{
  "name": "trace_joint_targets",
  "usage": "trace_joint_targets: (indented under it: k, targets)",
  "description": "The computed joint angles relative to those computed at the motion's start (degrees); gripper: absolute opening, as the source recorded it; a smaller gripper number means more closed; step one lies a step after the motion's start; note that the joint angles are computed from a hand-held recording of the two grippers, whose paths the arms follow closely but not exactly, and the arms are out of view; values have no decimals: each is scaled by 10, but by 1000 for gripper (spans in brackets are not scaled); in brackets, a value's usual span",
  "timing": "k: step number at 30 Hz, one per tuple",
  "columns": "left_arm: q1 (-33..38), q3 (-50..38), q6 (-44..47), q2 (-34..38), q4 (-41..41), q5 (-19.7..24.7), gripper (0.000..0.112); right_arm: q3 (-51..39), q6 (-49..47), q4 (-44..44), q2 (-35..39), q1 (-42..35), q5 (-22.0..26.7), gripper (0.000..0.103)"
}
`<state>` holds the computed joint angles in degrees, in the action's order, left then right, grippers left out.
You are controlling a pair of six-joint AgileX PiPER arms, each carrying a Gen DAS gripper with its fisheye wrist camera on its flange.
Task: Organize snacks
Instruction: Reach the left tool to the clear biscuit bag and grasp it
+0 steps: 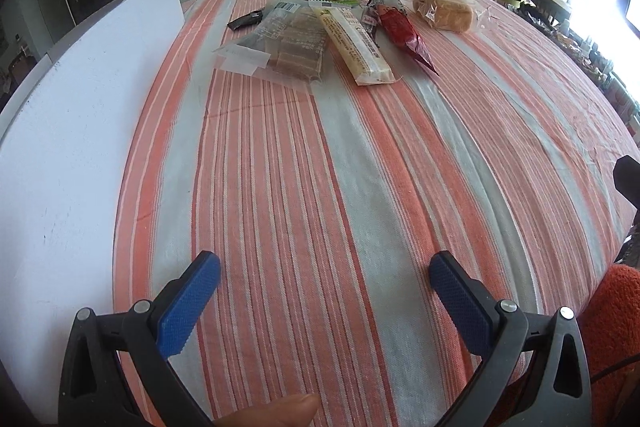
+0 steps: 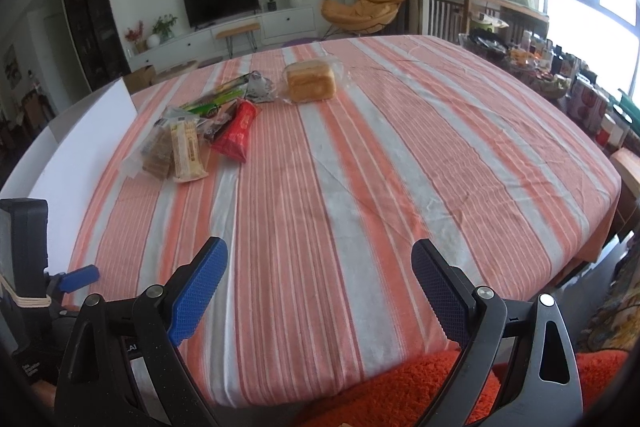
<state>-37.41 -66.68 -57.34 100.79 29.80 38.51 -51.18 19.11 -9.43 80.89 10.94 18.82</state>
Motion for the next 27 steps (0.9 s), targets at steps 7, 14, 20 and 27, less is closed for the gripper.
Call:
trace_joint_targets:
  k: [7, 14, 20, 27]
  targets:
    - [-3, 0, -2, -1, 0, 5, 103, -9, -52, 50, 7, -16, 8, 95]
    - [1, -10, 10, 3, -11, 10, 103, -16, -82, 79, 13, -22, 16, 95]
    - [1, -9, 10, 4, -9, 6, 103, -19, -103, 99, 16, -27, 18, 95]
    - [10, -11, 53, 4, -30, -2, 103, -27, -139, 138, 24, -36, 30, 95]
